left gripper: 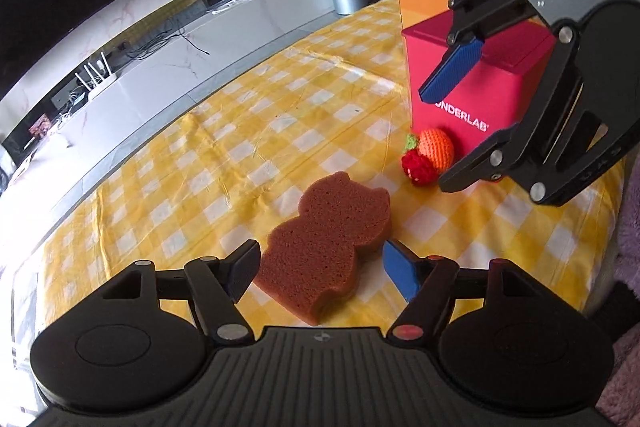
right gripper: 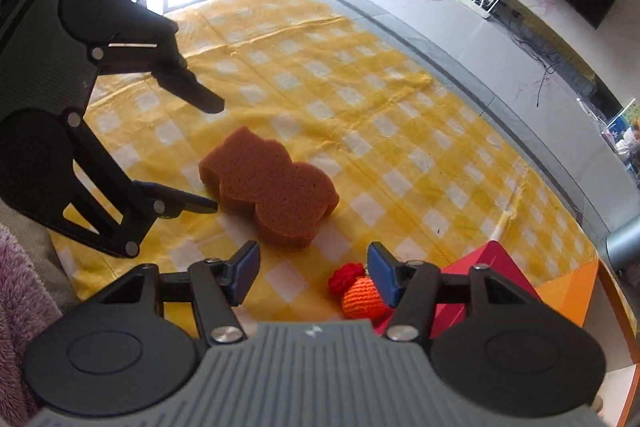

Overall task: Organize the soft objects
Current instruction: 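Grasp the brown bear sponge with the left gripper while the right gripper grasps the crocheted fruit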

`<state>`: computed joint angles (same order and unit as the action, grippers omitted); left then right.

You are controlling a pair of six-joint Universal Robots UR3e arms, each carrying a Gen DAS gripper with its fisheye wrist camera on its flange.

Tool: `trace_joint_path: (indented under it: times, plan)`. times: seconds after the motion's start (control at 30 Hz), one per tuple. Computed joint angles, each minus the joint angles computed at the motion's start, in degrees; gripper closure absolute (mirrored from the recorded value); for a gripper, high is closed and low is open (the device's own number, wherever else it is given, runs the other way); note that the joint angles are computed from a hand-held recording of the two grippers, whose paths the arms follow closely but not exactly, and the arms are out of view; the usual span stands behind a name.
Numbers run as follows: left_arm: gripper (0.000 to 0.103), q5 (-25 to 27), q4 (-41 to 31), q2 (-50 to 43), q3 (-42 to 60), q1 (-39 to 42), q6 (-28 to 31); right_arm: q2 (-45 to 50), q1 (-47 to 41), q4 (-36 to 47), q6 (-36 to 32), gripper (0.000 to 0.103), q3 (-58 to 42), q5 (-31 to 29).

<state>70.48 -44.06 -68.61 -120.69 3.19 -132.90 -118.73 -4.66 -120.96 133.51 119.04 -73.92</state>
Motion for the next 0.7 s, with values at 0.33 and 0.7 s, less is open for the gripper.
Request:
trace_joint_path:
  times: [0.33, 0.7]
  plan:
    - [0.006, -0.47, -11.06, -18.0, 14.44, 1.88, 15.8, 16.32, 4.88, 8.06, -9.28, 0.027, -12.77, -6.73]
    - [0.006, 4.42, -14.71, -25.82, 20.72, -1.4, 21.09, 32.32, 11.94, 14.56, -10.99, 0.027, -26.05, -20.63]
